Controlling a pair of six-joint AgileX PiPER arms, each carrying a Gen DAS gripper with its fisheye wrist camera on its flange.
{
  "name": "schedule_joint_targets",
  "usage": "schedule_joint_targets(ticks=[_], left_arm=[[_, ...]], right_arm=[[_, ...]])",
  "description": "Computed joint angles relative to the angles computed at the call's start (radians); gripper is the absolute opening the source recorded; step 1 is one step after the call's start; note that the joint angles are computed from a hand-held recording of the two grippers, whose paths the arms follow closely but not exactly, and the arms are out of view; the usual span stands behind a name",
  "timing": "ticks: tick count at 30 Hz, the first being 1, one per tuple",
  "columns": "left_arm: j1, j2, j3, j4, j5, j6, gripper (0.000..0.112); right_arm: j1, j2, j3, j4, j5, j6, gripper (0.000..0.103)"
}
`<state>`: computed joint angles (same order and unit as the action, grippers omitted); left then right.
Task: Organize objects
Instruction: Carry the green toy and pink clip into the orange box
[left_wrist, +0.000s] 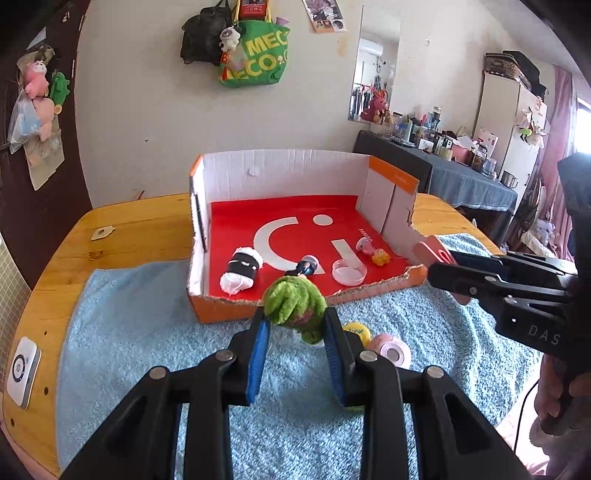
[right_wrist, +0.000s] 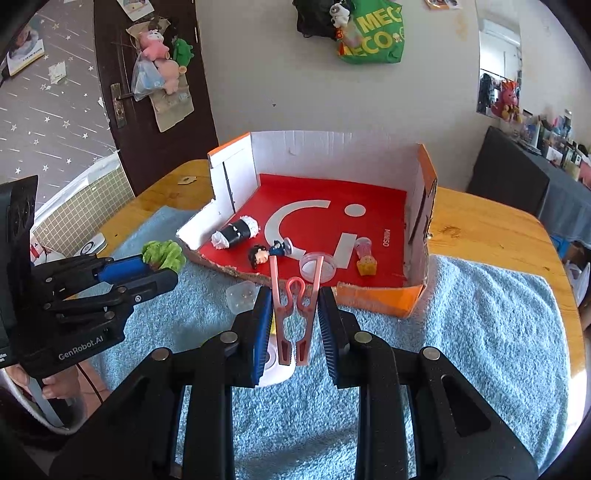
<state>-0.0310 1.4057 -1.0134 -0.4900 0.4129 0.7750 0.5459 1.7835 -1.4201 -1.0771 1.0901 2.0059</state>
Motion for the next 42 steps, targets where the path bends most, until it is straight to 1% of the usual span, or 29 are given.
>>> schedule_joint_targets(ticks=[3,5,7,8,10,11,12,14,17,20,23,25,29,31,34,36,40,42], left_arm=[[-0.014,0.075,-0.098,0.005,0.06,-0.022,0.031],[-0.03,0.14,-0.177,0.048,0.097,-0.072,0.031],[-0.043,0.215,-0.271,0.087,0.139,-0.124,0.031],[-0.046,0.24,-0.305,0.097,0.153,-0.137,0.031],[-0.061,0.333,-0.425,0.151,0.2,-0.196,0.031],[-0.066,0.359,-0.457,0.17,0.207,-0.214,0.031],[-0.077,0.41,-0.523,0.219,0.225,-0.26,0.031],[-0.083,0.475,-0.609,0.253,0.267,-0.298,0.031],[-0.088,0.577,-0.754,0.292,0.342,-0.341,0.031],[-0.1,0.64,-0.843,0.338,0.367,-0.367,0.031],[-0.102,0.71,-0.952,0.35,0.436,-0.381,0.031],[-0.099,0.759,-1.031,0.346,0.499,-0.389,0.031],[-0.097,0.82,-1.122,0.354,0.57,-0.41,0.031],[-0.093,0.835,-1.14,0.353,0.587,-0.412,0.031],[-0.09,0.833,-1.13,0.352,0.579,-0.403,0.031],[-0.091,0.837,-1.137,0.357,0.588,-0.405,0.031],[-0.093,0.84,-1.147,0.367,0.603,-0.405,0.031],[-0.089,0.851,-1.172,0.36,0.627,-0.404,0.031]], right_arm=[[-0.056,-0.009,-0.008,0.01,-0.042,-0.049,0.024],[-0.114,-0.002,-0.034,0.044,-0.069,-0.116,0.024],[-0.175,0.001,-0.042,0.077,-0.123,-0.165,0.024],[-0.221,0.007,-0.051,0.108,-0.16,-0.2,0.024],[-0.286,0.027,-0.075,0.164,-0.206,-0.268,0.024],[-0.315,0.036,-0.086,0.193,-0.229,-0.302,0.024],[-0.345,0.048,-0.1,0.229,-0.249,-0.341,0.024],[-0.411,0.078,-0.139,0.325,-0.292,-0.452,0.024],[-0.471,0.132,-0.215,0.439,-0.287,-0.597,0.024],[-0.524,0.177,-0.273,0.548,-0.286,-0.711,0.024],[-0.562,0.216,-0.328,0.641,-0.268,-0.811,0.024],[-0.578,0.226,-0.341,0.685,-0.268,-0.849,0.024],[-0.594,0.244,-0.365,0.768,-0.255,-0.928,0.024],[-0.593,0.249,-0.369,0.775,-0.244,-0.935,0.024],[-0.589,0.242,-0.354,0.782,-0.249,-0.937,0.024],[-0.59,0.236,-0.343,0.791,-0.253,-0.944,0.024],[-0.614,0.231,-0.334,0.864,-0.263,-1.0,0.024],[-0.611,0.225,-0.327,0.866,-0.26,-1.002,0.024]])
